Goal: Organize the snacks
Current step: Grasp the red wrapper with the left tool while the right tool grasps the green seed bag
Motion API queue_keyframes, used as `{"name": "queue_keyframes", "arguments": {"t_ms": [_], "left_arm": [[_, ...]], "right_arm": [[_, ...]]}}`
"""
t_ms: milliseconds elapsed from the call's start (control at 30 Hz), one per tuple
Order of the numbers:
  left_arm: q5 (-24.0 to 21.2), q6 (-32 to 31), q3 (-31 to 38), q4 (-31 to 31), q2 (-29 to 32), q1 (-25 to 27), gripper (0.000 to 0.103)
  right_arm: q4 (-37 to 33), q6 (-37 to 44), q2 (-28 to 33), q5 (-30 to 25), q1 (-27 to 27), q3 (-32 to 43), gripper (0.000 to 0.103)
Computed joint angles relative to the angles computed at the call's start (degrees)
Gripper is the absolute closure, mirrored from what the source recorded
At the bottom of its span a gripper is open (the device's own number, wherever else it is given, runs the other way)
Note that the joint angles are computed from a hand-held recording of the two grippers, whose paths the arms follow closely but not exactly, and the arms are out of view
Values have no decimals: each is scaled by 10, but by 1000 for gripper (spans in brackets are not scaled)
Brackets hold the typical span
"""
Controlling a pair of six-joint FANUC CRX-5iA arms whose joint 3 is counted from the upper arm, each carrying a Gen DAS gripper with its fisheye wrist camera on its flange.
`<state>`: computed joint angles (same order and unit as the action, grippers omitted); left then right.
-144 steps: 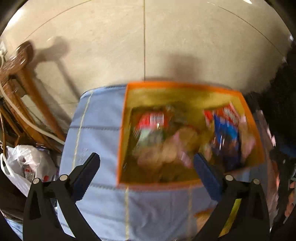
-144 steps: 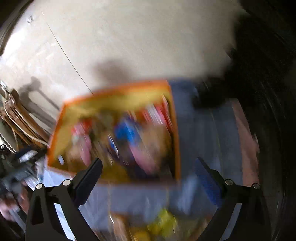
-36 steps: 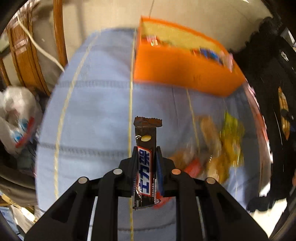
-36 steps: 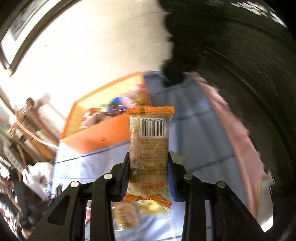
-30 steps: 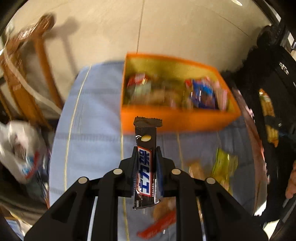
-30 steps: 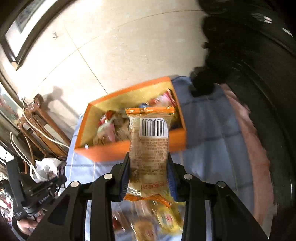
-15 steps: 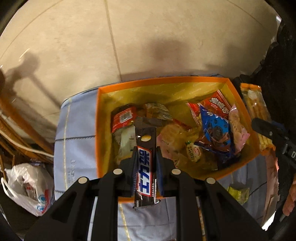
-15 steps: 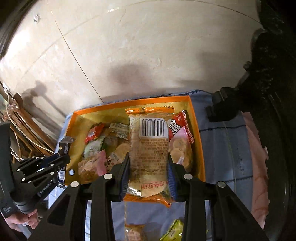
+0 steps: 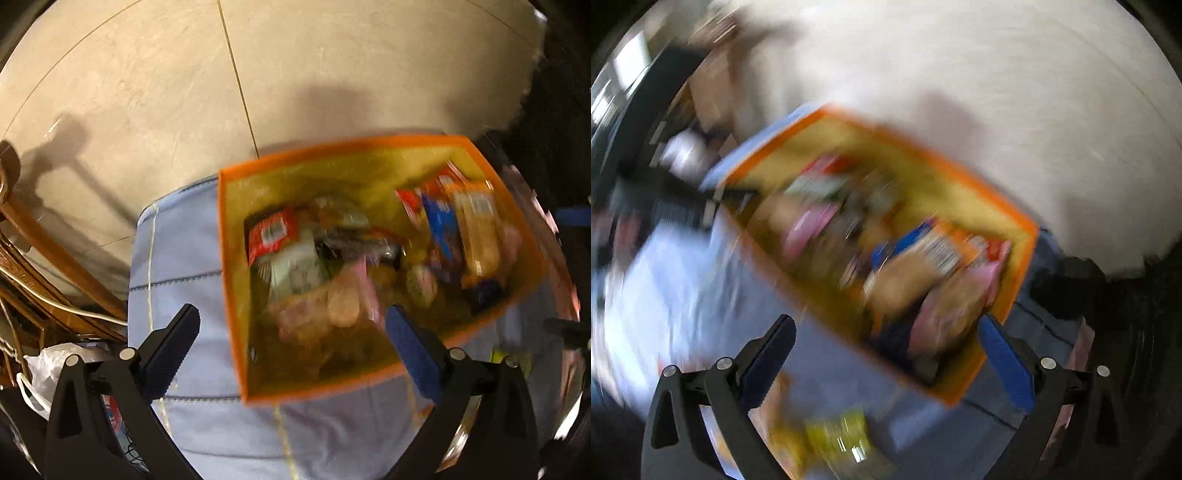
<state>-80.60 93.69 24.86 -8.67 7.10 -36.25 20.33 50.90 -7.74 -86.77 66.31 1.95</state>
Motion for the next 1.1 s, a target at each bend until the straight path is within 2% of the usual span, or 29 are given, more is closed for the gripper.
{"name": "queue_keyframes", "arguments": {"t_ms": [67,200,300,400,500,600,733,833,867,900,933,967,1000,1033,1100], "left_arm": [[18,-3,-49,-1,-42,3,4],[67,-40,-181,63,-149,36,4],[92,-91,-274,104,-228,45,4],[90,-132,-341,125,-287,35,4],[70,-141,-373,132,-309,9,4],[62,-133,-391,122,-315,-25,4],[46,-80,-396,97,-299,-80,4],[62,-59,-397,85,-289,-109,4],[69,-62,-403,87,-292,-110,4],[85,-62,-413,89,-293,-112,8],[88,-57,-415,86,-288,-111,19],[81,-58,-417,90,-282,-104,54],[86,-51,-433,125,-288,-81,67],[85,-36,-436,132,-291,-72,77],[83,-18,-447,147,-299,-56,80]], "right_arm": [[-12,46,-17,-27,31,-16,4],[-68,64,-25,-86,67,-20,4],[-100,50,-48,-90,84,-51,4],[-101,95,-68,-81,116,-104,5],[-148,135,-53,-83,98,-118,5],[-150,168,-51,-64,89,-143,6],[-159,193,-55,-26,68,-164,6],[-173,202,-56,-11,52,-173,6],[-183,200,-50,-17,44,-171,10],[-197,189,-42,-27,35,-165,12],[-196,164,-42,-26,34,-167,20],[-192,137,-47,-23,38,-167,35],[-193,126,-44,-30,41,-160,38],[-192,117,-42,-37,46,-154,40],[-183,93,-29,-61,67,-143,42]]}}
